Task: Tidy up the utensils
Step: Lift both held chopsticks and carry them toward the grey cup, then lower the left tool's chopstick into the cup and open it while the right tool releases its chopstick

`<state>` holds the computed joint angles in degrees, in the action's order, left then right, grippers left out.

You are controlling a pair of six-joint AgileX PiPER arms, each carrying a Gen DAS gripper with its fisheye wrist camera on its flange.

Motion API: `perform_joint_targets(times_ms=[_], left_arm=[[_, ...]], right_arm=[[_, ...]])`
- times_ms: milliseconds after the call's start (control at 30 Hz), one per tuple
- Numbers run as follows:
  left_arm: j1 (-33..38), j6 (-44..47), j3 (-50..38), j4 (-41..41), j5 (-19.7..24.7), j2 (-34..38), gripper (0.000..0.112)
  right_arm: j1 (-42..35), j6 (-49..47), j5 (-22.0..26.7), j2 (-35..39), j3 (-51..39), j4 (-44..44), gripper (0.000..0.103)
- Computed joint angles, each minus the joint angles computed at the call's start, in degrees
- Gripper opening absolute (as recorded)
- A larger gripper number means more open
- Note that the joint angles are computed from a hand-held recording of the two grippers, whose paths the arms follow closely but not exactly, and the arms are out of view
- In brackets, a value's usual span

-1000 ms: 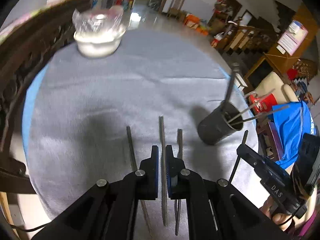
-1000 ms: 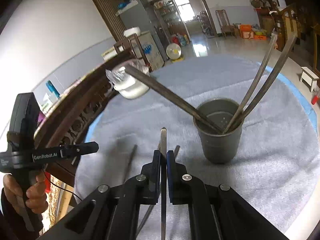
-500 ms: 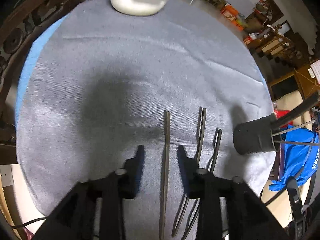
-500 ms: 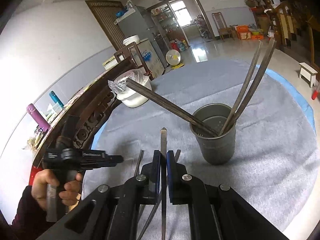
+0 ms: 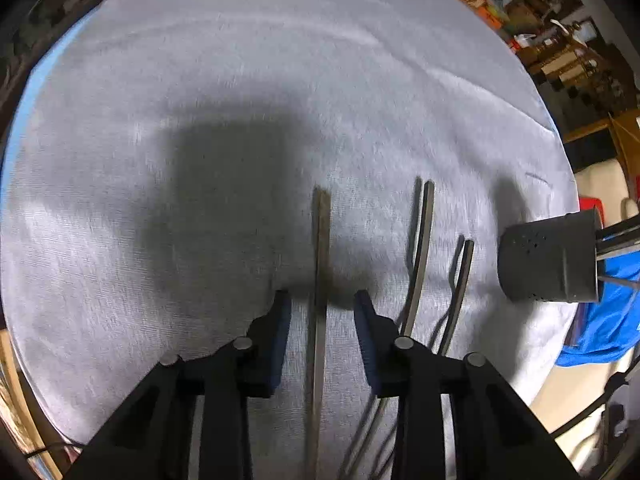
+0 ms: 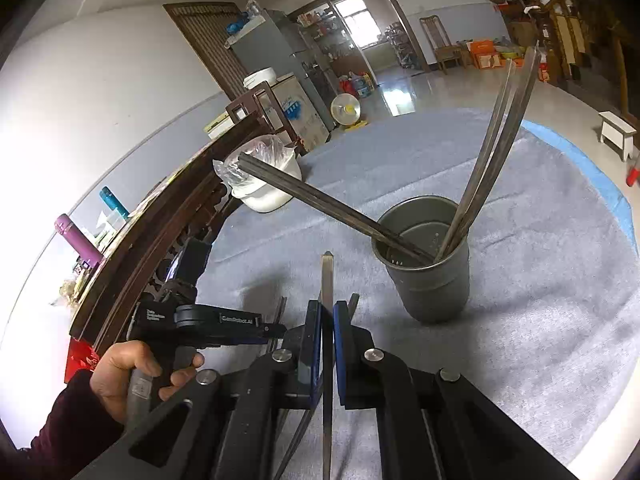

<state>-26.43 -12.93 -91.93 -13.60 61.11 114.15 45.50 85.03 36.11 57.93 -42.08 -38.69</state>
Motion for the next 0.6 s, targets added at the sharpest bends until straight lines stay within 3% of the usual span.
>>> perform_joint_targets(times_ms=[133,267,433,600], left_arm=[[0.31,1.15,0.37,-0.94,-0.68,0.17,0.006],[0.27,2.36,5.18,-0.65,-4.42,-4.42,0.006],[-1.76,2.45,11.53,1.36,-9.06,-15.37,0.005],[-3.72,1.3,15.9,3.7,-12.65,-25.54,0.005]], right_arm=[[0.92,0.73,0.74,-0.64,-0.14,-0.95,0.007],[2.62,2.61,2.23,-1.4,-0.48,-3.15,0.007],[5.95,5.53,5.56,-2.88,-1.29,-7.06,0.007],[10.93,10.35,12.11,-4.51,-3.23,-13.47,0.007]])
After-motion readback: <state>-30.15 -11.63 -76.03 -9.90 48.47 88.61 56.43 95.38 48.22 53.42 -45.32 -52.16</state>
